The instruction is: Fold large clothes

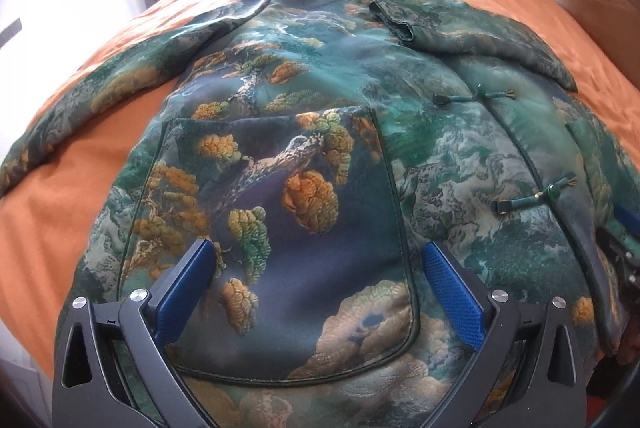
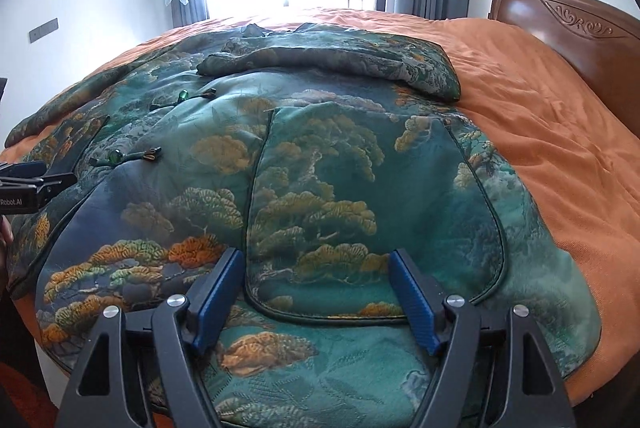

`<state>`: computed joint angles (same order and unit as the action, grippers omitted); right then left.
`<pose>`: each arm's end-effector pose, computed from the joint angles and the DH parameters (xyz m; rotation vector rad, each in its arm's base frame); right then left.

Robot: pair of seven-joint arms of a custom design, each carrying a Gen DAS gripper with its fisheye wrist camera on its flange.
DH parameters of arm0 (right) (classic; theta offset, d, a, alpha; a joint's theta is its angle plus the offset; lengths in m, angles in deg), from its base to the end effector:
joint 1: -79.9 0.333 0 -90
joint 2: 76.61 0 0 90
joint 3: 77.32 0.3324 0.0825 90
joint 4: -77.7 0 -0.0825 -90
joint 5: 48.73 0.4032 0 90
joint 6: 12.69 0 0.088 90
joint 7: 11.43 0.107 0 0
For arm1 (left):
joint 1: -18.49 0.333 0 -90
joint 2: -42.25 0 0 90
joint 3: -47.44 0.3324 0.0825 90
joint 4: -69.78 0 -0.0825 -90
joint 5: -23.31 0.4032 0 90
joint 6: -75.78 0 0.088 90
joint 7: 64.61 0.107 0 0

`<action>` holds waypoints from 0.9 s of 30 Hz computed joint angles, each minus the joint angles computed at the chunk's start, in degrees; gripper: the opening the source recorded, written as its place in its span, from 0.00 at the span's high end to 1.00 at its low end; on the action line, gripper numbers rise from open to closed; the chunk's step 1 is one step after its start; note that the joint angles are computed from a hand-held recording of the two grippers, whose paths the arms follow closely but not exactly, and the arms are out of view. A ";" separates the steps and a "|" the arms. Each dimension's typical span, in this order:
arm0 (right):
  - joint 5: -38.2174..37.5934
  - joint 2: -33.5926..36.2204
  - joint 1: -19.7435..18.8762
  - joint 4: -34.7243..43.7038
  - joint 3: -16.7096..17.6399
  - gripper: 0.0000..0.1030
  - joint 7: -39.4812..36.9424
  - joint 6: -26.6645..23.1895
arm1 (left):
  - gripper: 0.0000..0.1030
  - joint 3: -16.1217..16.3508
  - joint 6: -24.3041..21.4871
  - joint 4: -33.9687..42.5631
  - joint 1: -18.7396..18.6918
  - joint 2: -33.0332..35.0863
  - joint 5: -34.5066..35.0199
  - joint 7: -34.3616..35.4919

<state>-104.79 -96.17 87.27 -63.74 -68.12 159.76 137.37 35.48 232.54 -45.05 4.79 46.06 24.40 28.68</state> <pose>0.4500 0.1566 0.4665 -1.4297 2.0781 -0.9243 0.5713 -0.2723 0.5094 -1.3435 2.3040 -0.7675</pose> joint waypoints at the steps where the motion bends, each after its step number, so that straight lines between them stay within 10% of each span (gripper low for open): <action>1: 0.01 0.09 0.03 0.05 0.09 0.26 -0.06 -0.19 | 0.01 0.01 -0.46 0.19 -0.01 0.06 0.04 0.06; 19: -0.26 1.90 1.41 1.65 -0.34 0.26 -1.39 -2.95 | 0.01 0.50 -4.05 4.40 2.11 -2.10 -12.15 10.21; 24: -0.30 1.88 1.52 1.67 -0.35 0.26 -1.35 -3.28 | 0.01 4.60 -4.15 14.07 4.55 5.09 -0.47 0.48; 27: -0.33 1.82 1.57 1.61 -0.39 0.26 -1.44 -3.25 | 0.01 6.29 -10.15 23.16 8.19 11.99 -5.59 -5.19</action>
<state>-105.12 -94.35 88.84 -62.13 -68.51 158.32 134.11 41.77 222.39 -21.89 12.99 58.05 18.81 23.49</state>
